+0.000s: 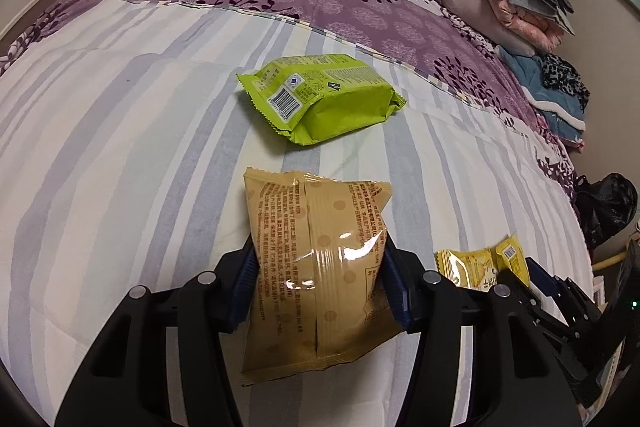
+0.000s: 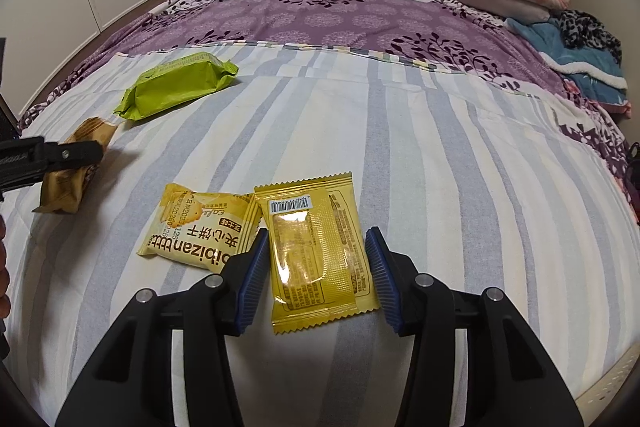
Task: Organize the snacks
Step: 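Lift the tan bag with the left tool while the right lifts the yellow wafer pack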
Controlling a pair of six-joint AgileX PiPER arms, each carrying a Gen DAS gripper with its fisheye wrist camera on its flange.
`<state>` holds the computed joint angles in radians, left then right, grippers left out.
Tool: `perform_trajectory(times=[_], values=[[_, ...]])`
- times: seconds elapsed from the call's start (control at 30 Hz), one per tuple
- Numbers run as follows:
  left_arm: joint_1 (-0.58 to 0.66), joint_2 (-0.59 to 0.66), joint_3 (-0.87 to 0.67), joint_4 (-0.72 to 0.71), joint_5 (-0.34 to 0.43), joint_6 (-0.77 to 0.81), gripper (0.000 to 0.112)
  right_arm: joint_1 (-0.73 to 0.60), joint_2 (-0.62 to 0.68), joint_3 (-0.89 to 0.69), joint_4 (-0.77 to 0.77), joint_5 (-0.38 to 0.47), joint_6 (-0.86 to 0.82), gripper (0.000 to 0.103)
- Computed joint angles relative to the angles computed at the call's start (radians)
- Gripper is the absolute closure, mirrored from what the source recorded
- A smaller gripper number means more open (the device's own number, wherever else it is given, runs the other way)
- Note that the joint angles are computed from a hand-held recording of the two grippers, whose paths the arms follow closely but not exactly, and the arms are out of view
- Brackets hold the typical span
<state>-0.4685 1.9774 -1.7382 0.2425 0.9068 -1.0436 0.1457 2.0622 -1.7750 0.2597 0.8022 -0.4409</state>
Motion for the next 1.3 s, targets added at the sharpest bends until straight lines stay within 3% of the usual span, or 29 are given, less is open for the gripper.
perform_trajectory(times=[0.47, 0.87, 1.3], values=[[-0.108, -0.167, 0.187, 0.056, -0.042, -0.07, 0.057, -0.07, -0.166, 0.218, 0.123, -0.03, -0.068, 0.055], [-0.257, -0.23, 0.187, 0.193, 0.051, -0.147, 0.056, -0.168, -0.378, 0.432, 0.294, -0.037, -0.176, 0.055], [-0.356, -0.244, 0.159, 0.249, 0.113, -0.163, 0.056, -0.277, -0.525, 0.512, 0.407, 0.021, -0.26, 0.055]])
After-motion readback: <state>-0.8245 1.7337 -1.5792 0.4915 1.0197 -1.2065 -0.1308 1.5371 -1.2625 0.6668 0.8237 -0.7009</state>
